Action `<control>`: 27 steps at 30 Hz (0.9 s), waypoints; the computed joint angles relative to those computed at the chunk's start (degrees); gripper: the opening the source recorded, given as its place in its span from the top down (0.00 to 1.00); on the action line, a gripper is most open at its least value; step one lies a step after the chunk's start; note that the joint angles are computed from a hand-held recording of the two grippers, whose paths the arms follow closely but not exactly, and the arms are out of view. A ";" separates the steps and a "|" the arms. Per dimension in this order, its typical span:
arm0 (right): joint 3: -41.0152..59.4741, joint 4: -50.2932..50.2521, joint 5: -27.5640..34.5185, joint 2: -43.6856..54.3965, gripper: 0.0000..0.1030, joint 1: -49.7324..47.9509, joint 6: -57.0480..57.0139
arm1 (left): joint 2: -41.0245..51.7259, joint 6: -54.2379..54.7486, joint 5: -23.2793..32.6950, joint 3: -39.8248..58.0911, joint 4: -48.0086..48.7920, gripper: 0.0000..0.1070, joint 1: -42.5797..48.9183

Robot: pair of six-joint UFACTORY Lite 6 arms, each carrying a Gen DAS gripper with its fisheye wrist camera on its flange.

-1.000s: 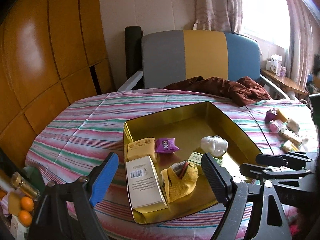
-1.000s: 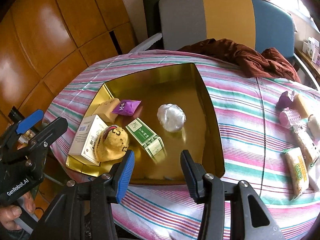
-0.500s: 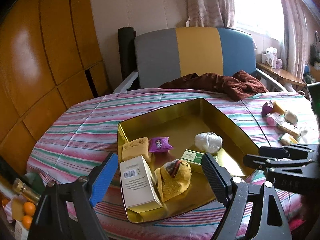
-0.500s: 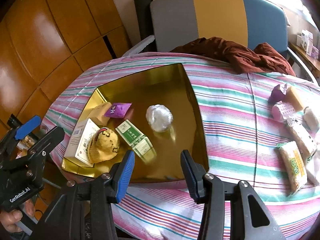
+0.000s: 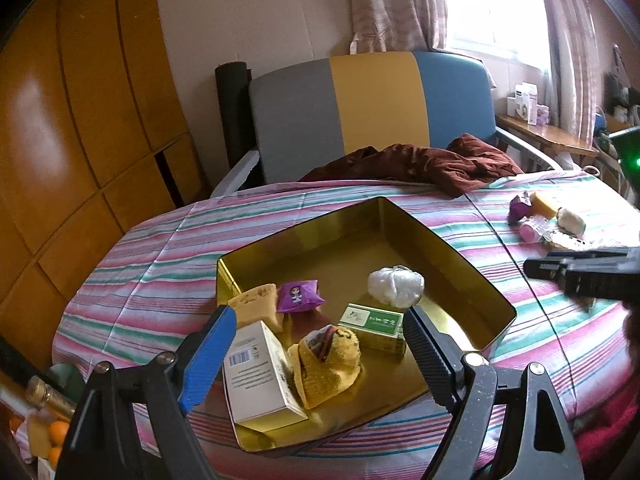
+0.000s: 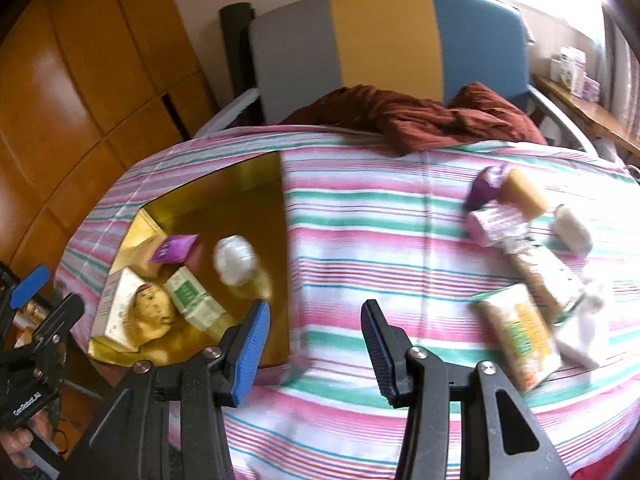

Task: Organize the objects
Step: 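Move both tools from the tray toward the remaining snack packets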

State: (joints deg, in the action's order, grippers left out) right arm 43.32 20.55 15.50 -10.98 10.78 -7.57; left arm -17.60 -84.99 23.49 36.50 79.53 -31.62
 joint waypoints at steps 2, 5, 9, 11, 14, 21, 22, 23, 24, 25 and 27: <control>0.52 0.85 1.06 -0.25 0.53 -2.94 -2.24 | 0.60 -0.15 -0.21 0.36 0.23 0.20 -0.27; 1.50 -0.44 2.78 -0.68 0.53 -7.30 -3.48 | 1.88 -0.32 -0.17 1.32 0.42 0.20 -0.90; 3.34 2.12 4.89 -0.34 0.53 -13.67 -9.43 | 3.23 -0.44 0.01 2.33 0.54 0.20 -1.99; 4.50 1.11 5.13 0.30 0.53 -15.93 -10.27 | 3.74 -0.34 0.18 2.75 0.62 0.20 -2.53; 6.62 1.51 5.27 2.12 0.53 -19.77 -13.31 | 4.79 -0.35 0.59 3.72 0.76 0.20 -3.47; 10.85 12.18 3.15 9.56 0.53 -29.91 -28.06 | 8.77 -0.13 1.82 6.94 0.62 0.20 -6.53; 11.55 13.65 2.77 11.01 0.53 -31.19 -29.63 | 9.54 0.04 1.97 7.57 0.47 0.20 -7.05; 12.06 16.48 2.58 12.40 0.53 -32.71 -32.42 | 9.91 0.21 1.90 7.87 0.37 0.20 -7.18; 12.39 18.59 2.50 13.37 0.53 -33.75 -34.35 | 10.82 0.57 1.90 8.65 0.09 0.20 -7.58; 12.63 20.81 2.58 14.35 0.53 -35.12 -36.09 | 11.44 0.88 1.87 9.19 -0.09 0.20 -7.81; 13.54 25.70 3.69 16.69 0.53 -38.26 -39.19 | 13.39 1.38 1.77 10.98 -0.37 0.20 -8.66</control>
State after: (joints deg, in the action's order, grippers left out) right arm 56.86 46.25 19.18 5.71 -27.48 -46.76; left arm -4.21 -83.61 25.25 47.48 79.15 -40.28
